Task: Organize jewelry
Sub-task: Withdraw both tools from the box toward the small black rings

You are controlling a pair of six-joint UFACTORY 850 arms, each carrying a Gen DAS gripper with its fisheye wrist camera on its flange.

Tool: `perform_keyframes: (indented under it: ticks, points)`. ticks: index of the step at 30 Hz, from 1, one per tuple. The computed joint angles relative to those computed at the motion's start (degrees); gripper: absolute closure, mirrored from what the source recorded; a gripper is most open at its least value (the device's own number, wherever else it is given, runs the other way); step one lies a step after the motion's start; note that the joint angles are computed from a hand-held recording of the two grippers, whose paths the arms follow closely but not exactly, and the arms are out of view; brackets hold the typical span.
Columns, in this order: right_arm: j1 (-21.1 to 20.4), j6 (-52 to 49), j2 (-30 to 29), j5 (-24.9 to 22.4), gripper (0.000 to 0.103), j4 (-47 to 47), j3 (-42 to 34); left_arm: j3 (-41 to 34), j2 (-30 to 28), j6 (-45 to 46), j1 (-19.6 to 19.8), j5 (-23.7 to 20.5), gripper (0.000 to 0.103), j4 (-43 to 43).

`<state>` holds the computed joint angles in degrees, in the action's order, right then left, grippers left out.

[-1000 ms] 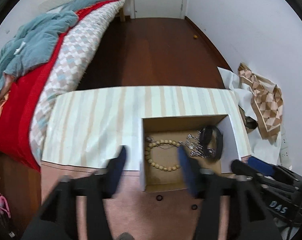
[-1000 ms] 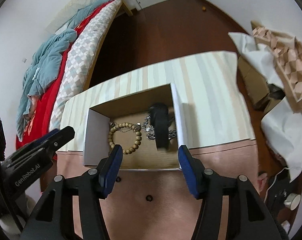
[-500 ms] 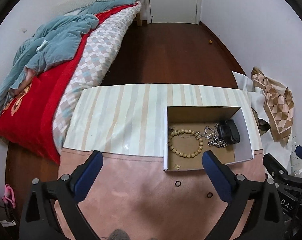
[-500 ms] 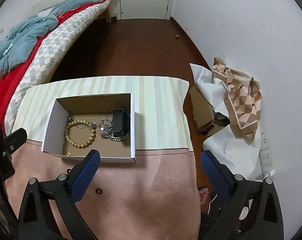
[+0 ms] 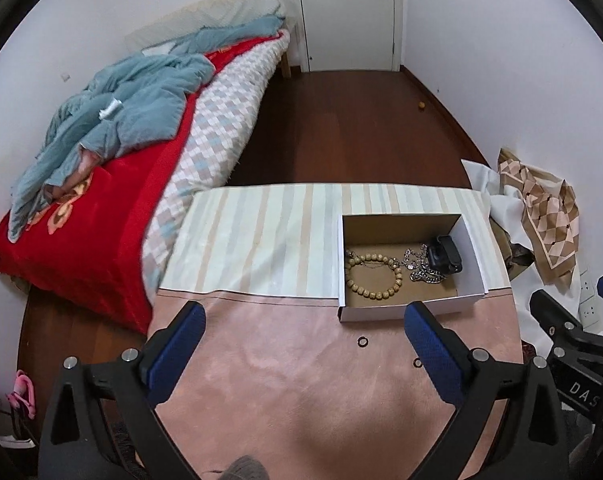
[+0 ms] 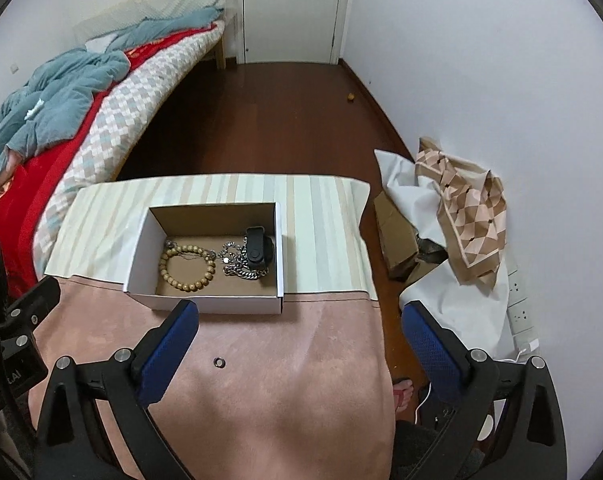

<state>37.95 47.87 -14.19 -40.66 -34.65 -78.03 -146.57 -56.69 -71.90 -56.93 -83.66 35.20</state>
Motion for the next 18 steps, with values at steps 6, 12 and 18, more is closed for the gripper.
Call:
perform_keyframes:
  ticks: [6, 12, 18]
  points:
    - [2.0, 3.7, 4.3, -0.6, 0.0, -3.4, 2.2, 3.1, 3.3, -1.8, -2.2, -0.2, 0.002, 3.4]
    - [3.4, 4.8, 7.2, -0.7, 0.0, -4.1, 3.3, 7.5, 6.9, -4.6, -3.4, 1.2, 0.002, 5.2]
    - [4.1, 4.9, 7.6, -0.4, 0.0, -3.4, 3.8, 12.8, 10.0, -8.7, -3.7, 2.6, 0.002, 6.5]
